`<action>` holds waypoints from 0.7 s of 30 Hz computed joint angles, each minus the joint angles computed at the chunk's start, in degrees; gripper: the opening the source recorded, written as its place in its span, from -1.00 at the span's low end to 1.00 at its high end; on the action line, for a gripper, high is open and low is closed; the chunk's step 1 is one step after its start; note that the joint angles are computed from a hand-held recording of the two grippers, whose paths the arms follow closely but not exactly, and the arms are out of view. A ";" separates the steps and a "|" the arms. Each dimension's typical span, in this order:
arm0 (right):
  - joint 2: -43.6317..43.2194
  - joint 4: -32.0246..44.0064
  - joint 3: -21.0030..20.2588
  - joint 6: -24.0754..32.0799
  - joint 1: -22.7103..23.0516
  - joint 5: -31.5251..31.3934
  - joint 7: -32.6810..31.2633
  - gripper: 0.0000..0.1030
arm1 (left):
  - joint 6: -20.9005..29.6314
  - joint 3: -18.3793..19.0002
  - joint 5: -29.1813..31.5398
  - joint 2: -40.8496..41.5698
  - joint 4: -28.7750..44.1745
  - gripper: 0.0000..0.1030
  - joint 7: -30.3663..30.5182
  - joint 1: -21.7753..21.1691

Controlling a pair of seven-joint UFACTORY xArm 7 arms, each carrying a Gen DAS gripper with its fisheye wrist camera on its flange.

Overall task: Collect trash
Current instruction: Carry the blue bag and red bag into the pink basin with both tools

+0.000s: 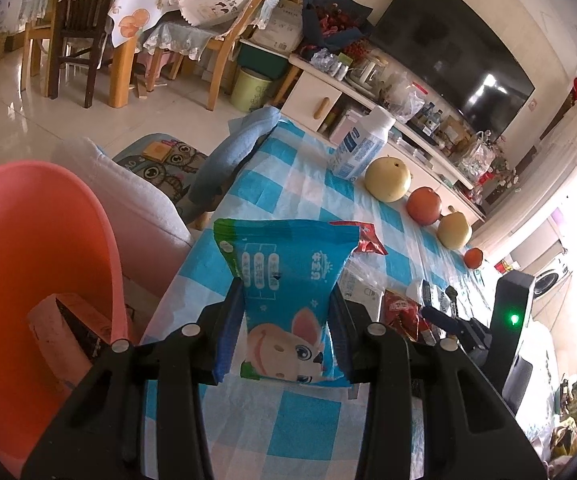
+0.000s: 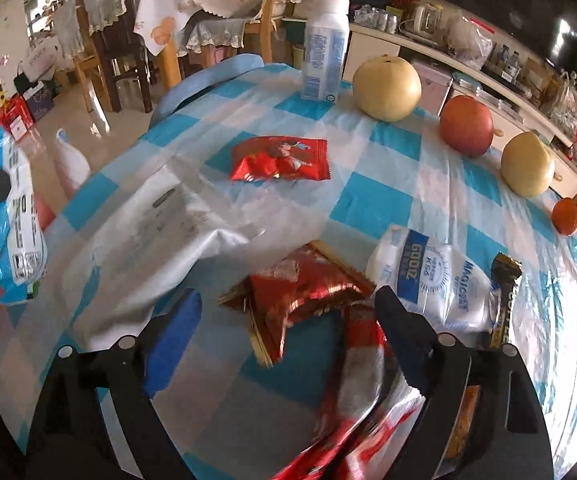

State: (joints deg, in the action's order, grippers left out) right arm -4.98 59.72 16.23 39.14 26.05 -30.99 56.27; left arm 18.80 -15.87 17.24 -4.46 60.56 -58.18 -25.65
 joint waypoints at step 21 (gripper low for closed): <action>-7.91 -5.62 3.48 -0.95 -2.05 -6.57 6.95 -0.43 | -8.10 0.05 -5.50 -0.18 -1.63 -0.20 6.09 -1.09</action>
